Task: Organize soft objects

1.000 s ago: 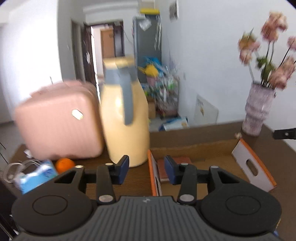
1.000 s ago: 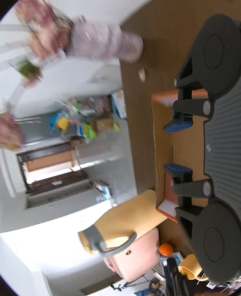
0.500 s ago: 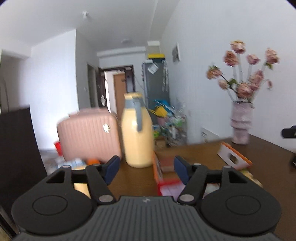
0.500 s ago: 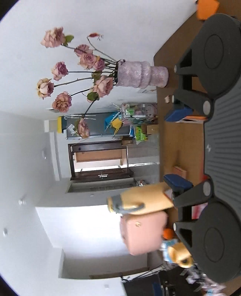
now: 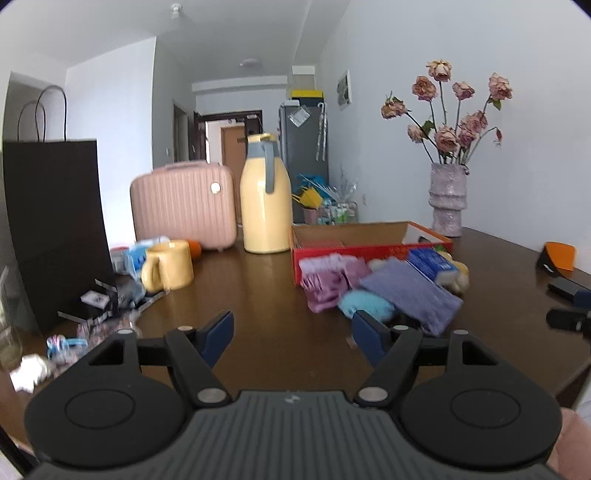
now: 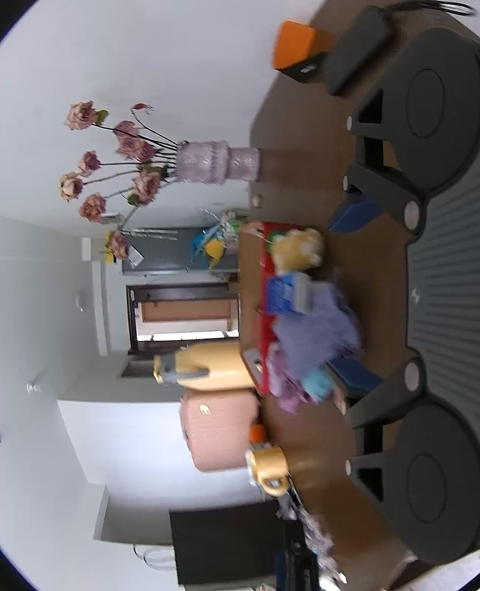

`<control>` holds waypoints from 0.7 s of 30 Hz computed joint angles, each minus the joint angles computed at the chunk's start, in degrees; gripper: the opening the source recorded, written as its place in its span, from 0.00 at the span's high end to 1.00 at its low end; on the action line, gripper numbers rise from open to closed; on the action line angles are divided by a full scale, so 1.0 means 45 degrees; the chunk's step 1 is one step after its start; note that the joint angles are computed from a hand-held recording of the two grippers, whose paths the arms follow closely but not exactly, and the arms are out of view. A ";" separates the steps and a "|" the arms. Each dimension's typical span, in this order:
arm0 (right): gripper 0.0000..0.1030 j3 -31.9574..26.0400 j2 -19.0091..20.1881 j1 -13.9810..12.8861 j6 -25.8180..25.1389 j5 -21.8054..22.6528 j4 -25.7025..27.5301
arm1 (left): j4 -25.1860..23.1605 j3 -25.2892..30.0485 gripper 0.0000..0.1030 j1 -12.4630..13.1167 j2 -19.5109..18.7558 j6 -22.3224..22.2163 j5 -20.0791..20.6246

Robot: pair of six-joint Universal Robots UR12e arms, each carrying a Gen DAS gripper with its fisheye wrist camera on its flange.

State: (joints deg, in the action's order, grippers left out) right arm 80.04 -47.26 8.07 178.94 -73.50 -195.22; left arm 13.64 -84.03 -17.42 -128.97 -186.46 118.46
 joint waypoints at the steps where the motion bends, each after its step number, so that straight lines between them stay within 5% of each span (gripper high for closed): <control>1: 0.27 0.0340 -0.0144 -0.0005 -0.0161 0.0117 -0.0041 | 0.0068 -0.0097 0.29 -0.0005 0.0030 -0.0035 -0.0032; 6: 0.27 0.0976 -0.0410 0.0004 -0.0291 0.0342 0.0101 | 0.0021 -0.0031 0.29 -0.0002 -0.0060 -0.0052 -0.0158; 15: 0.27 0.0082 0.0043 0.0034 0.0577 0.0179 0.0937 | -0.0858 0.1131 0.29 0.0186 -0.0737 0.0416 -0.0898; 21: 0.30 -0.1887 0.1017 -0.0014 0.2107 0.0738 0.2744 | -0.2518 0.3627 0.32 0.0744 -0.1887 0.0435 -0.3236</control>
